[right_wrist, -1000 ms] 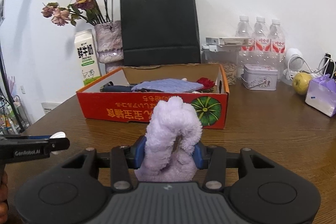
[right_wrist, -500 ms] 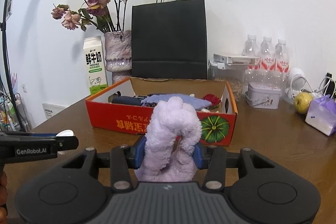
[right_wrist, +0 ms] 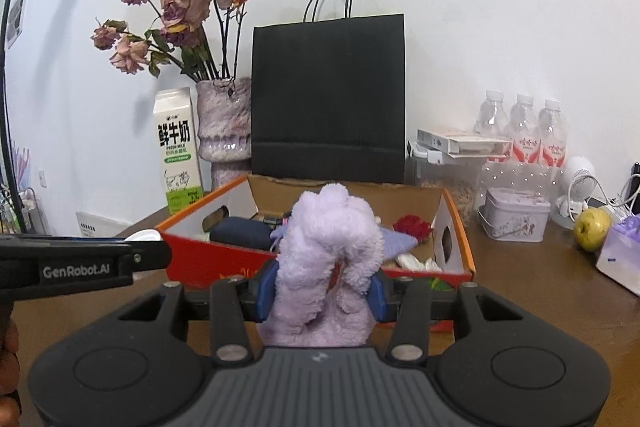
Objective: Organize objects
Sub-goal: 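Carry the cap and headband over the red box with both tools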
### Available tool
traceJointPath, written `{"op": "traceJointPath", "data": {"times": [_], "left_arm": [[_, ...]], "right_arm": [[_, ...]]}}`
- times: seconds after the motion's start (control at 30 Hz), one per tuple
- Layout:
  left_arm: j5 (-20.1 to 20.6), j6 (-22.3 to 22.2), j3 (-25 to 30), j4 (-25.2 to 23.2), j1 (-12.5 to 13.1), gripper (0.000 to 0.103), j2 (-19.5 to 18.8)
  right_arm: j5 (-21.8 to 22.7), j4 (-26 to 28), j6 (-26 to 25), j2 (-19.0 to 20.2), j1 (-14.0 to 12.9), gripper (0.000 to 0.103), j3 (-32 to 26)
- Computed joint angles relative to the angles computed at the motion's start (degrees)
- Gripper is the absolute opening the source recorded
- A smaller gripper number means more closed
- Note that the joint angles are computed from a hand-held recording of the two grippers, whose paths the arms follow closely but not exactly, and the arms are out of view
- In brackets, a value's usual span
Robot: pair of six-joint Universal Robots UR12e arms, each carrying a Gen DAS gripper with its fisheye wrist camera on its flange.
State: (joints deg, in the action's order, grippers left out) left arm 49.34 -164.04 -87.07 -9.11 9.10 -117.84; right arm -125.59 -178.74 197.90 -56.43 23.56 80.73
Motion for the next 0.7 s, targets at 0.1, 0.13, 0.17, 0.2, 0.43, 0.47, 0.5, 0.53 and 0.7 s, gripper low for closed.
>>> {"op": "traceJointPath", "data": {"times": [0.1,0.13,0.17,0.2,0.43,0.47,0.5,0.53,0.7], "left_arm": [[0.29,-1.11,1.46,-0.05,-0.51,0.041,-1.02],[0.61,-1.28,2.03,-0.42,-0.74,0.041,-1.38],[0.87,-1.28,2.58,-0.97,-0.94,0.041,-1.7],[1.09,-1.3,3.06,-1.43,-1.13,0.041,-1.99],[1.61,-2.1,6.18,-1.68,-2.13,0.041,-4.18],[1.56,-2.25,6.64,-1.55,-2.27,0.041,-4.48],[1.6,-2.39,7.07,-1.45,-2.45,0.041,-4.76],[1.65,-2.56,7.51,-1.36,-2.61,0.041,-5.06],[1.76,-3.15,9.64,-1.37,-3.34,0.041,-6.38]], "right_arm": [[0.48,-0.36,0.09,0.58,-0.48,0.044,-0.86],[0.62,-0.55,0.02,0.79,-0.66,0.044,-1.12],[0.7,-0.66,-0.03,0.99,-0.82,0.044,-1.38],[0.85,-0.66,-0.05,1.17,-1.0,0.044,-1.66],[1.9,-0.57,0.11,2.31,-2.31,0.044,-3.4],[1.96,-0.66,0.05,2.48,-2.44,0.044,-3.61],[2.02,-0.75,-0.03,2.62,-2.57,0.044,-3.83],[2.17,-0.92,-0.15,2.78,-2.76,0.044,-4.06],[2.93,-1.19,-0.98,3.62,-3.49,0.044,-5.46]]}}
